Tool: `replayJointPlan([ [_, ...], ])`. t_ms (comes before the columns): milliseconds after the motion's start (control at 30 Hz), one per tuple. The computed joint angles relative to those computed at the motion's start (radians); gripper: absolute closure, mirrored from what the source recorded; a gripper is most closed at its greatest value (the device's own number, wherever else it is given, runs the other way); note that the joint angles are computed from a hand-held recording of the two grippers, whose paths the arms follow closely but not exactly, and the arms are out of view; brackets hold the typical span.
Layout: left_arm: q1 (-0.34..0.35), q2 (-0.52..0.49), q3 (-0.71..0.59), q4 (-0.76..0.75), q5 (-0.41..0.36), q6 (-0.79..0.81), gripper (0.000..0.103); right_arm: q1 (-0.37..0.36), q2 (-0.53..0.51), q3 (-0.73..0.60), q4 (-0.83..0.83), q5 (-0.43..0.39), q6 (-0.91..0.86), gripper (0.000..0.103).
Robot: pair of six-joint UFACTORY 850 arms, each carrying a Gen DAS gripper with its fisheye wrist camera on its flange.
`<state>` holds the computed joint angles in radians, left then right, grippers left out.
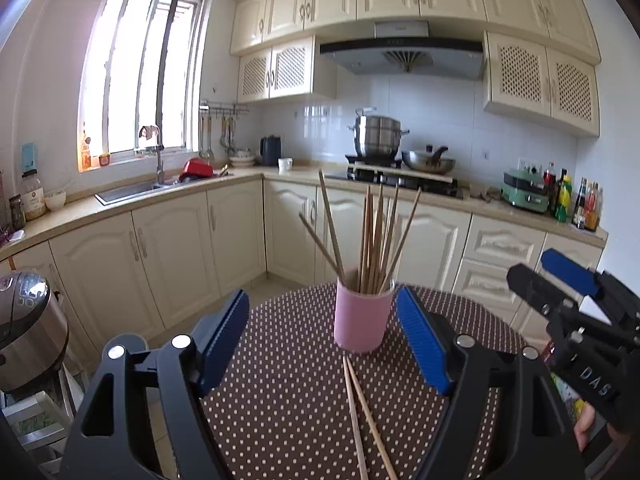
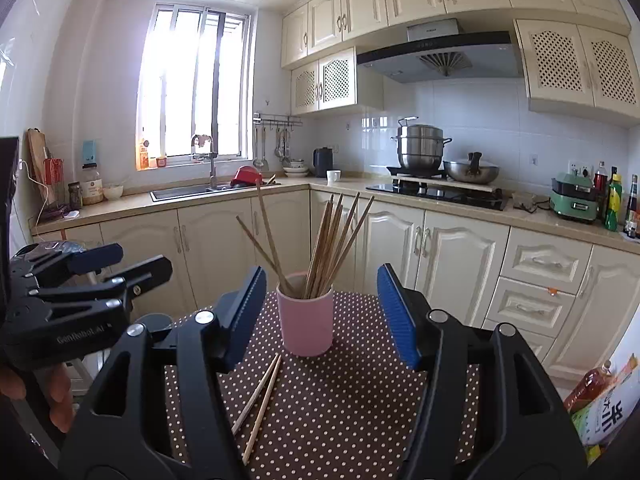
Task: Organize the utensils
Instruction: 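Lower both open grippers toward the last two loose chopsticks on the table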
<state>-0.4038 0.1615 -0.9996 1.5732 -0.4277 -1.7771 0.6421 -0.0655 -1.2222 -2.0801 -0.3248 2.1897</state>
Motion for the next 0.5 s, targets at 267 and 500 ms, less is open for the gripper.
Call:
replayJointPlan([
  [267, 0.037, -0.059, 0.004, -0.374, 0.067, 0.346, 0.028, 0.002, -0.007, 0.034, 0.086, 0.031, -0.062, 0.042],
  [500, 0.041, -0.145, -0.024, -0.590, 0.056, 0.557, 0.028, -0.022, -0.042, 0.035, 0.183, 0.072, -0.127, 0.042],
])
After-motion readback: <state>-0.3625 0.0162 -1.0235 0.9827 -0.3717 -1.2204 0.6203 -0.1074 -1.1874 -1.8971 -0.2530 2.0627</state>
